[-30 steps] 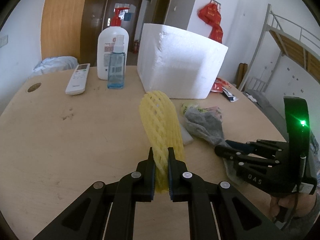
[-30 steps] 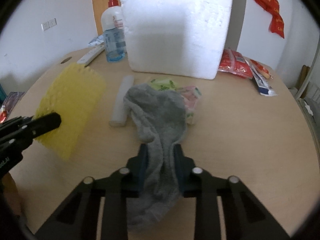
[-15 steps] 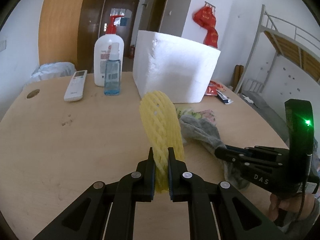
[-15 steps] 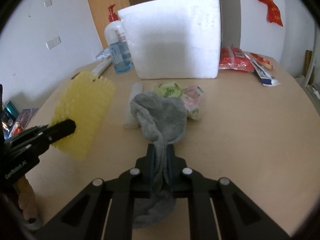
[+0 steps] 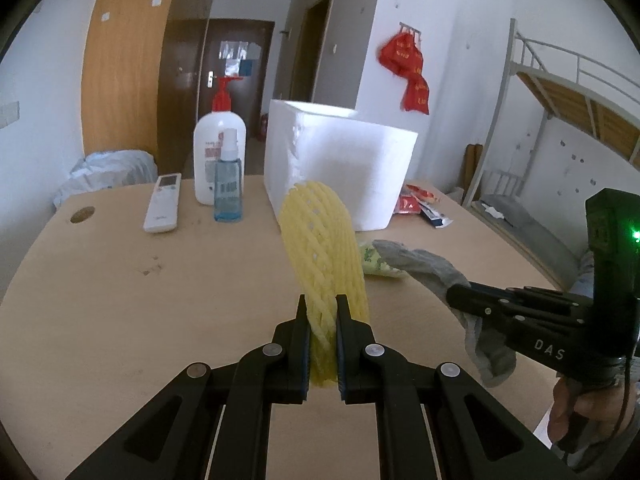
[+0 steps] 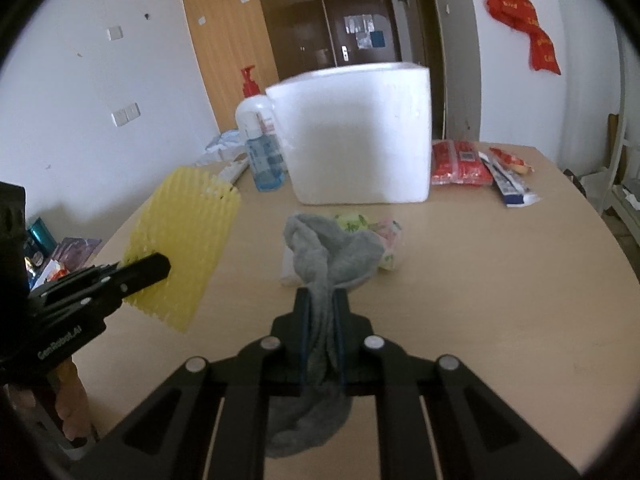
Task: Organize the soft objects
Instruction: 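Lift the yellow net with the left tool while the right tool lifts the grey sock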
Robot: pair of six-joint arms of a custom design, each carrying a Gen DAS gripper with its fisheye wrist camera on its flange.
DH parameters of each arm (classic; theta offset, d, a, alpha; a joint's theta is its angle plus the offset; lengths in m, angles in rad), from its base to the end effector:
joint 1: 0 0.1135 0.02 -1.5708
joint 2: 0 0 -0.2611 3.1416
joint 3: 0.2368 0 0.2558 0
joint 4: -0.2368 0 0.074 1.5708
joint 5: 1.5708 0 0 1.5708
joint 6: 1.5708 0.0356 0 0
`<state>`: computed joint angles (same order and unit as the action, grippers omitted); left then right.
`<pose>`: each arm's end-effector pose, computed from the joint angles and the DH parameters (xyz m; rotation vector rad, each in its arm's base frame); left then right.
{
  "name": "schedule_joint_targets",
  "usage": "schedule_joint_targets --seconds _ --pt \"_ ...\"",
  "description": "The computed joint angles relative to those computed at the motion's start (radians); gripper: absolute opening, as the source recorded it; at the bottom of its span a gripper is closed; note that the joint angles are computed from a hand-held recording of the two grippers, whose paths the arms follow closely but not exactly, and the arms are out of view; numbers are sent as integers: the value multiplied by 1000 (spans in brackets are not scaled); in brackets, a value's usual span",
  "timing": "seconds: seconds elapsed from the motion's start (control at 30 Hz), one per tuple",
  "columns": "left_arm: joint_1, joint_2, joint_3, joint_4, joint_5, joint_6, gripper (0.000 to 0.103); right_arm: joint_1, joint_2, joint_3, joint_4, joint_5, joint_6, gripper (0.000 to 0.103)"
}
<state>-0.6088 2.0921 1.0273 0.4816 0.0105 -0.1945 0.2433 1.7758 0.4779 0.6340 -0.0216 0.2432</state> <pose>0.3398 -0.2374 0.0911 0.4570 2.1444 -0.4720 0.2757 0.0692 0.0783 -0.0119 2.2502 0.2877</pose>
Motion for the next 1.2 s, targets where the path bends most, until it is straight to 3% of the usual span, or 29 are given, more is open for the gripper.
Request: schedule_joint_targets --seconds 0.6,0.93,1.2 --pt "-74 -230 -276 111 -131 -13 11 83 -300 -244 54 79 32 14" --pt "-130 -380 -418 157 -211 -15 11 161 -551 -348 -18 162 46 14" --pt "-133 -402 -433 161 -218 -11 11 160 -573 -349 -22 166 36 14"
